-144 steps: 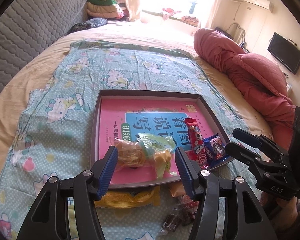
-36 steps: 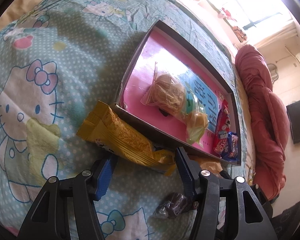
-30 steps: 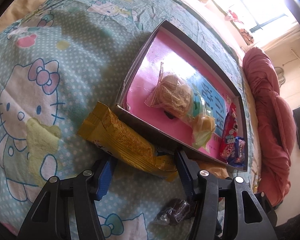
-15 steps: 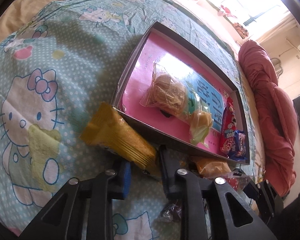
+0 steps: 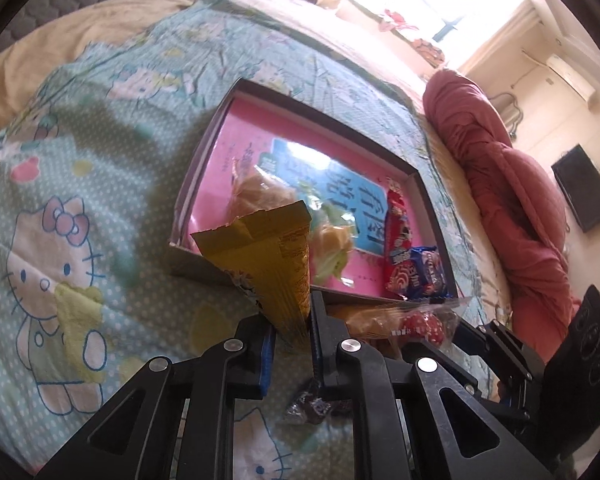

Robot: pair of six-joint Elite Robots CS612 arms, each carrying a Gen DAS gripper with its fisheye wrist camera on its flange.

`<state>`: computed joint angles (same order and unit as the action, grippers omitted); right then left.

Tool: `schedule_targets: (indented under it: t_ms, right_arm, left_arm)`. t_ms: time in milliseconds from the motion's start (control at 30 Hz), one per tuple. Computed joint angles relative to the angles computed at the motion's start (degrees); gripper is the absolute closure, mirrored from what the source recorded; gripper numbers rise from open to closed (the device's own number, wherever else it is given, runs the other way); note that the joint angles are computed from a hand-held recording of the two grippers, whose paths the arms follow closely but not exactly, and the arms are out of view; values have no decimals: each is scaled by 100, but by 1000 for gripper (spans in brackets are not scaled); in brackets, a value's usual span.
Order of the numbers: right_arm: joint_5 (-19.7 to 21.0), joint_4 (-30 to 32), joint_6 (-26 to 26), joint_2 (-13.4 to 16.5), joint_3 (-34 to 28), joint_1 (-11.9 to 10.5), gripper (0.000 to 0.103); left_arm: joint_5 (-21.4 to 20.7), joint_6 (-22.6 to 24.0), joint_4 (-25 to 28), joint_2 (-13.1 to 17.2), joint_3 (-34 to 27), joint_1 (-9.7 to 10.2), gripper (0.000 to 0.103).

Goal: Organize snacks
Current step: 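Carry the chip bag over the tray with left gripper while right gripper carries candy bag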

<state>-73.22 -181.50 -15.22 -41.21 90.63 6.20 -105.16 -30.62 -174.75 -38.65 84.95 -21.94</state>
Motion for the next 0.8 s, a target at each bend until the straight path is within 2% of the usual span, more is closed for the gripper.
schedule_targets:
  t_ms: [433,800]
  right_arm:
    - [292,-383,480,-39,45,-120,66]
    - [302,-636,671,-58,71,-158,66]
  left_arm:
    - [500,483,-301,-244,165,-97,88]
    - [920,845,-296,-381,221,-199,88]
